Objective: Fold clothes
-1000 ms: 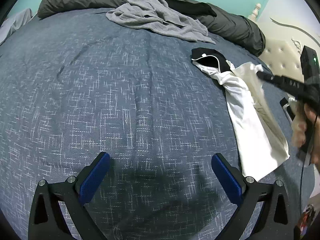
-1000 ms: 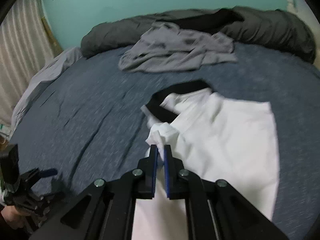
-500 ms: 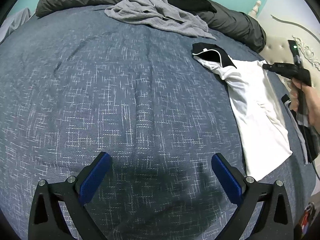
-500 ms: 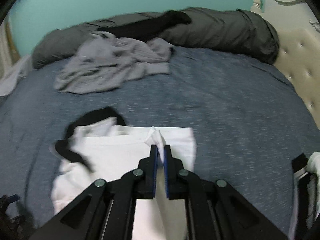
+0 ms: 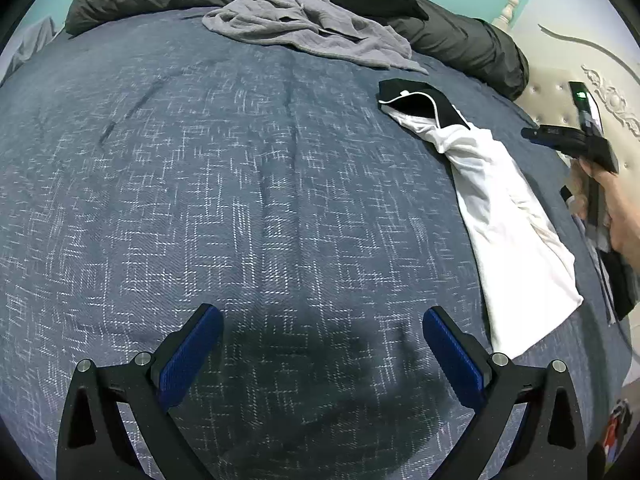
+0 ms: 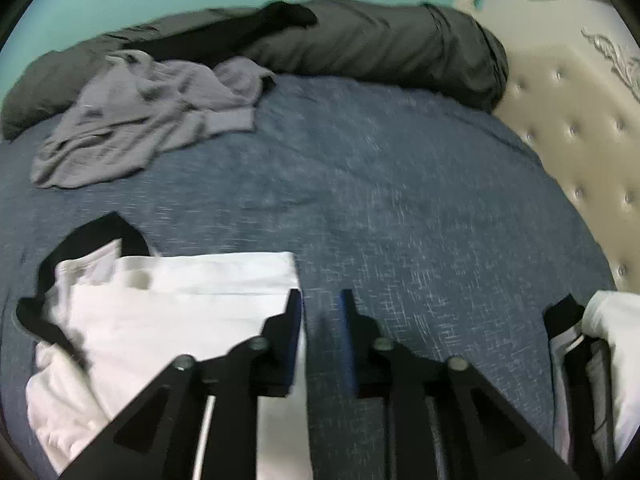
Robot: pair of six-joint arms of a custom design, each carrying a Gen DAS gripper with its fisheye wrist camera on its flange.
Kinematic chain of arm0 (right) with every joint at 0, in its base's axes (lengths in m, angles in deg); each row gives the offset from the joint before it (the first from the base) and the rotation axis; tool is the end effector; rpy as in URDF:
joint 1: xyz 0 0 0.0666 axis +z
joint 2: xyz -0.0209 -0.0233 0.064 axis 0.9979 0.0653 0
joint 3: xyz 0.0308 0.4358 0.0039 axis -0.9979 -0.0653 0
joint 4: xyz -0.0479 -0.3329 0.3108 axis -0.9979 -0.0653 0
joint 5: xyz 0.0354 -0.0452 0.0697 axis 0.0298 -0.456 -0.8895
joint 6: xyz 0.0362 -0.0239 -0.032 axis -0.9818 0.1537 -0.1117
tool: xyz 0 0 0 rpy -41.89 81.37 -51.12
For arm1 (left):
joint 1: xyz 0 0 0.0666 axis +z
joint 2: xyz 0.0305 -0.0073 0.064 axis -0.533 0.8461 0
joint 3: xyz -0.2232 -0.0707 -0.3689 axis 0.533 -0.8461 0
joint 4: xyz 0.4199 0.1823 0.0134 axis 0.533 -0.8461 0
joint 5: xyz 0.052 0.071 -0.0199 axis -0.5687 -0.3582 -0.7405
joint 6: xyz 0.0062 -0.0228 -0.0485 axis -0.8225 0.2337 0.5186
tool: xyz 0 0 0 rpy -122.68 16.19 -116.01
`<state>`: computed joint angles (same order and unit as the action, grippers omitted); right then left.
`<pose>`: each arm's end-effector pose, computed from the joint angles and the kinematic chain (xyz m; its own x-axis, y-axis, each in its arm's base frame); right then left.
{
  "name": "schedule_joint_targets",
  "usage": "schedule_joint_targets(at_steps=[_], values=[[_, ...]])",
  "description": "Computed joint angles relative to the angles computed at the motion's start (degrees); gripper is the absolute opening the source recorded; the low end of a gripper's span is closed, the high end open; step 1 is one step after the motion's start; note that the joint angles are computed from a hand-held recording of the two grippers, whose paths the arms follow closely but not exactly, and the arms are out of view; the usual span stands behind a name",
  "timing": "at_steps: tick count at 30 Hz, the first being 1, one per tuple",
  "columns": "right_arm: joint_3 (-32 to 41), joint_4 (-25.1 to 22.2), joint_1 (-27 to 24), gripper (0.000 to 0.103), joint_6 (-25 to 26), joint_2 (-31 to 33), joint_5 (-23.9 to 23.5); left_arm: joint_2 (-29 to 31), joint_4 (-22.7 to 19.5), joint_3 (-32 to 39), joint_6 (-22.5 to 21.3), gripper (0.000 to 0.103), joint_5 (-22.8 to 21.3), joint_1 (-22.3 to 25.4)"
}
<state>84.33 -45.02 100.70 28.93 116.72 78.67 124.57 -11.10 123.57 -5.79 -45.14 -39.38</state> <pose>0.7117 0.1812 0.5173 -0.7052 -0.3294 -0.6278 -0.3229 0.9376 -0.1292 0.3604 -0.0423 0.4429 -0.6977 -0.4900 -0.5226 -0.4092 0.8714 -0.2708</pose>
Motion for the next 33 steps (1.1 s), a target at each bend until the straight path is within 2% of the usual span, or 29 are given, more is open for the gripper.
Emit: schedule_joint_targets(at_steps=[2, 4, 7, 8, 10, 14, 19, 21, 23, 33], values=[[-1.42, -1.45, -0.28, 0.021, 0.30, -1.55, -7.67, -0.09, 0.01, 0.17, -0.10, 0.103, -0.20, -0.12], [-4.14, -3.96, 0.15, 0.021, 3.95, -3.97, -15.67, -0.27, 0.18, 0.26, -0.08, 0.103, -0.41, -0.22], [-10.42, -5.65, 2.17, 0.021, 13.32, -8.75, -21.55, -0.37, 0.09, 0.34, 0.03, 0.103, -0.41, -0.30], [-11.31, -6.06, 2.73, 0.021, 15.15, -9.43, -21.83, -0.35, 0.06, 0.36, 0.03, 0.103, -0.30, -0.36], [-14.37, -6.18, 4.39, 0.021, 18.49, -11.38, -20.82, -0.41, 0.03, 0.39, 0.02, 0.103, -0.29, -0.57], [-16.86, -5.02, 6.54, 0.021, 20.31, -12.46, -19.43, -0.60, 0.12, 0.50, -0.23, 0.103, -0.47, -0.73], [-19.36, -3.53, 9.37, 0.021, 25.08, -13.56, -12.10, -0.80, 0.32, 0.42, -0.05, 0.103, 0.06, -0.17], [-20.25, -2.31, 9.86, 0.024, 26.03, -13.89, -10.68, -0.79, 0.34, 0.45, -0.06, 0.103, 0.08, -0.09], [-20.77, -1.21, 10.16, 0.027, 26.43, -14.03, -9.70, -0.78, 0.43, 0.48, -0.15, 0.103, 0.16, -0.01], [-20.84, -2.09, 10.93, 0.030, 29.21, -13.32, -8.84, -0.68, 0.71, 0.57, -0.20, 0.103, 0.50, 0.27]])
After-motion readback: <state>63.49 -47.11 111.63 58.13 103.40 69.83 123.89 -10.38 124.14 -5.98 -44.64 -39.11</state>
